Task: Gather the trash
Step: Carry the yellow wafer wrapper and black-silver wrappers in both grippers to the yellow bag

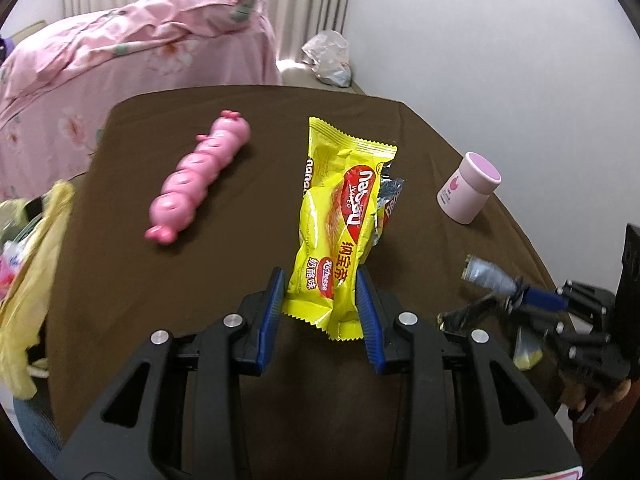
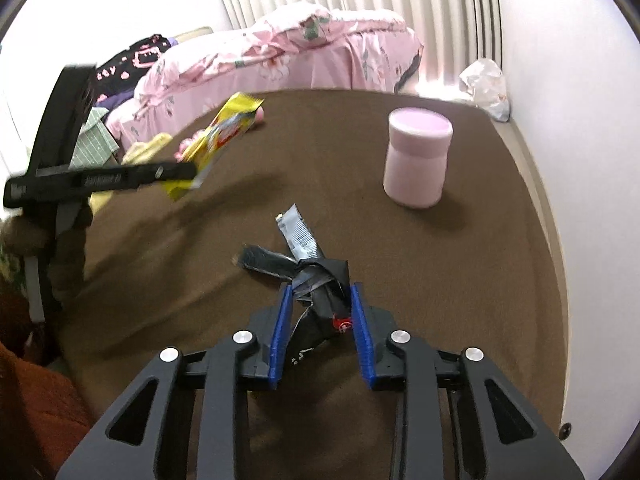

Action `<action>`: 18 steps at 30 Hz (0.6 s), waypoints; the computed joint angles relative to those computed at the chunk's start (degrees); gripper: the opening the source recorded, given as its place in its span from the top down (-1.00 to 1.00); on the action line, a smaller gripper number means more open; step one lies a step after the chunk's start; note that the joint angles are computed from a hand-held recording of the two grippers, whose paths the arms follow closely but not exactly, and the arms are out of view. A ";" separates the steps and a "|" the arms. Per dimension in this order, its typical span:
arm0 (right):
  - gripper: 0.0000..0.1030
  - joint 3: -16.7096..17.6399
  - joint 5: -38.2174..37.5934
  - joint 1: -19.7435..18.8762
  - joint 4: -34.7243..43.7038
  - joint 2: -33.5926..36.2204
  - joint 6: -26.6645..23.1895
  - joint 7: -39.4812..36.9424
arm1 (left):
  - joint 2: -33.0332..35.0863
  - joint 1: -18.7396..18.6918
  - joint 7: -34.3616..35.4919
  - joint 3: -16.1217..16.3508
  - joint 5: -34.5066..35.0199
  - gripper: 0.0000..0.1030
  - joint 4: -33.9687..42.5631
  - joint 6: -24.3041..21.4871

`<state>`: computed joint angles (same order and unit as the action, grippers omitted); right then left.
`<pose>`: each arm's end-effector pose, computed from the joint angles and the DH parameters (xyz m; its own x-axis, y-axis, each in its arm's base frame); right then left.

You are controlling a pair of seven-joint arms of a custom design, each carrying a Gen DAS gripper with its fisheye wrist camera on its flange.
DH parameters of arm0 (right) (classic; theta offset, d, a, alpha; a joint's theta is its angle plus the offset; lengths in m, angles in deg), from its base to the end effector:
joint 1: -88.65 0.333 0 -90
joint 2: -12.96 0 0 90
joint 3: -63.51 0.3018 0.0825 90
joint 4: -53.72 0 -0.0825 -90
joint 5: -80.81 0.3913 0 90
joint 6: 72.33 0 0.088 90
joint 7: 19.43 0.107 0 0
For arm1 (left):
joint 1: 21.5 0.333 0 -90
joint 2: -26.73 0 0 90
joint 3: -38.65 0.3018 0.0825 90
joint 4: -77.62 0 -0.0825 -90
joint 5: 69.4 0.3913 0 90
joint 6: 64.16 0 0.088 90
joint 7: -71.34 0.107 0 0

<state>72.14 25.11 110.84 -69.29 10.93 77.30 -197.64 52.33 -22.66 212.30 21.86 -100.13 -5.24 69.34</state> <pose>0.4829 0.3097 0.4466 -0.2420 -0.9544 -0.1747 -0.6449 0.2927 -0.7060 0.6988 -0.1955 0.4786 -0.7819 -0.6077 0.1395 -0.5362 0.5414 -0.6476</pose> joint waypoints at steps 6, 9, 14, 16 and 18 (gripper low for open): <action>0.49 0.28 -2.01 0.65 4.54 1.50 -2.19 -0.70 | -4.67 2.91 4.22 0.18 -5.31 0.34 -5.99 4.07; 0.49 0.01 -3.29 1.48 8.71 3.60 -3.06 -2.22 | -5.37 3.68 5.52 0.60 -7.29 0.34 -6.28 4.97; 0.49 -1.29 -4.35 3.66 17.37 8.29 -3.75 -7.22 | -6.44 5.19 4.59 2.17 -9.99 0.34 -6.20 8.22; 0.49 -2.02 -3.82 4.83 21.87 10.80 -3.99 -10.29 | -6.77 6.10 3.89 2.78 -10.83 0.34 -6.42 9.42; 0.49 -2.93 -2.90 6.07 26.53 13.50 -3.92 -13.56 | -6.65 6.96 3.04 3.32 -11.34 0.34 -6.15 10.32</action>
<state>69.21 22.20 116.90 -42.77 24.43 73.38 -211.20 45.68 -15.70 215.35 25.19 -111.47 -11.38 79.66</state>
